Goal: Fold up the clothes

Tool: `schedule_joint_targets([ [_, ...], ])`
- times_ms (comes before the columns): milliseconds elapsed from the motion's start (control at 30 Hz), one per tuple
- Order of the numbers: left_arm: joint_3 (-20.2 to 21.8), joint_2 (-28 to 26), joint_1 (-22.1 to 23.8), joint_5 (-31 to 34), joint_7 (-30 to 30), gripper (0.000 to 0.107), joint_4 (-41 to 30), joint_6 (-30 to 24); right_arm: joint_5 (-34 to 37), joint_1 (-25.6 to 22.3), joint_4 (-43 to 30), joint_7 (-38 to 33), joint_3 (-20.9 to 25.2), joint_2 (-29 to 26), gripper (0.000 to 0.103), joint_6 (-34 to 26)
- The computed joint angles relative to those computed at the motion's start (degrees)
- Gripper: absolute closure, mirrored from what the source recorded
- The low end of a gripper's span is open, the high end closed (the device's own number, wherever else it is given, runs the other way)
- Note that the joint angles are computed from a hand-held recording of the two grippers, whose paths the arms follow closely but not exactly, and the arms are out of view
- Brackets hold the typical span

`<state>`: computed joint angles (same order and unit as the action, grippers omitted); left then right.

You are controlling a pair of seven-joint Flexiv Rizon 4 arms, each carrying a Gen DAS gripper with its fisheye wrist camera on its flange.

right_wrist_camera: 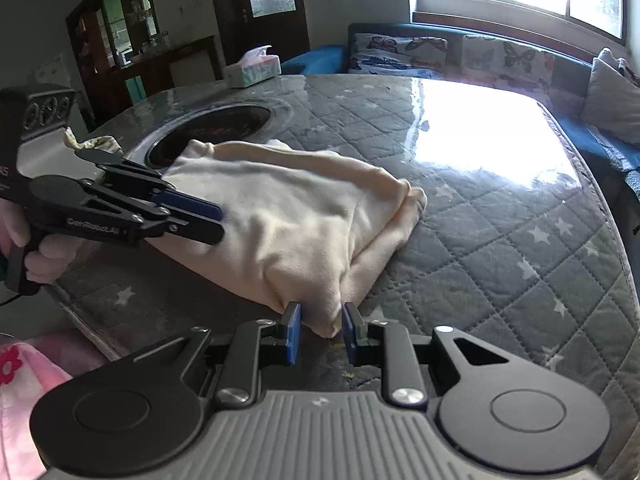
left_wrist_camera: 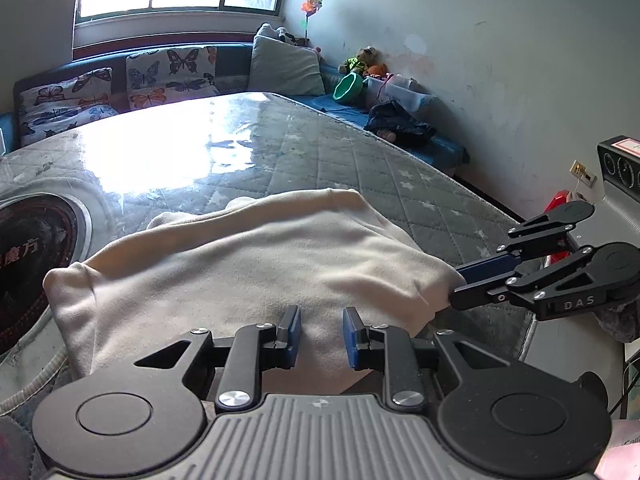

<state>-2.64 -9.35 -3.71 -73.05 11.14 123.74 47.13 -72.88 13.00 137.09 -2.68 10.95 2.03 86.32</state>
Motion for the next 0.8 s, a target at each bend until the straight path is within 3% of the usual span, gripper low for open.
schedule_joint_targets([
  [67, 0.06, 0.04, 0.01, 0.26, 0.18, 0.081, 0.10, 0.04, -2.72, -0.77, 0.13, 3.20, -0.62, -0.28, 0.083, 1.43],
  [133, 0.08, 0.03, -0.02, 0.57, 0.46, 0.081, 0.16, 0.25, -5.59, -1.30, -0.16, 5.29, -1.04, -0.50, 0.093, 2.30],
  [267, 0.14, -0.01, 0.08, 1.37, 1.02, 0.082, 0.16, 0.27, -2.98, 0.16, -0.22, 0.83, 0.42, 0.98, 0.097, -3.14],
  [333, 0.15, 0.06, 0.15, 1.52, 1.68, 0.083, 0.33, 0.30, -4.01, 0.42, -0.46, 0.06, 0.99, 2.77, 0.097, -6.89],
  [433, 0.12, 0.09, 0.18, 1.21, 2.28, 0.082, 0.56, 0.36, -3.54, 0.34, -0.40, -0.52, 0.85, 2.83, 0.097, -6.75],
  [533, 0.22, 0.21, 0.32, 1.06, 2.52, 0.082, 0.65, -0.02, 4.23, 1.54, 0.36, -6.36, 1.39, 1.54, 0.096, -6.04],
  [667, 0.64, 0.70, 0.95, 1.21, 2.07, 0.081, 0.34, -1.75, 8.54, 1.68, 1.33, -10.04, 2.01, 3.74, 0.093, -5.83],
  [800, 0.86, 1.31, 1.30, -1.24, 2.63, 0.081, -0.09, -3.03, 2.47, -1.02, -0.66, -6.44, 1.66, 4.20, 0.090, -3.64],
])
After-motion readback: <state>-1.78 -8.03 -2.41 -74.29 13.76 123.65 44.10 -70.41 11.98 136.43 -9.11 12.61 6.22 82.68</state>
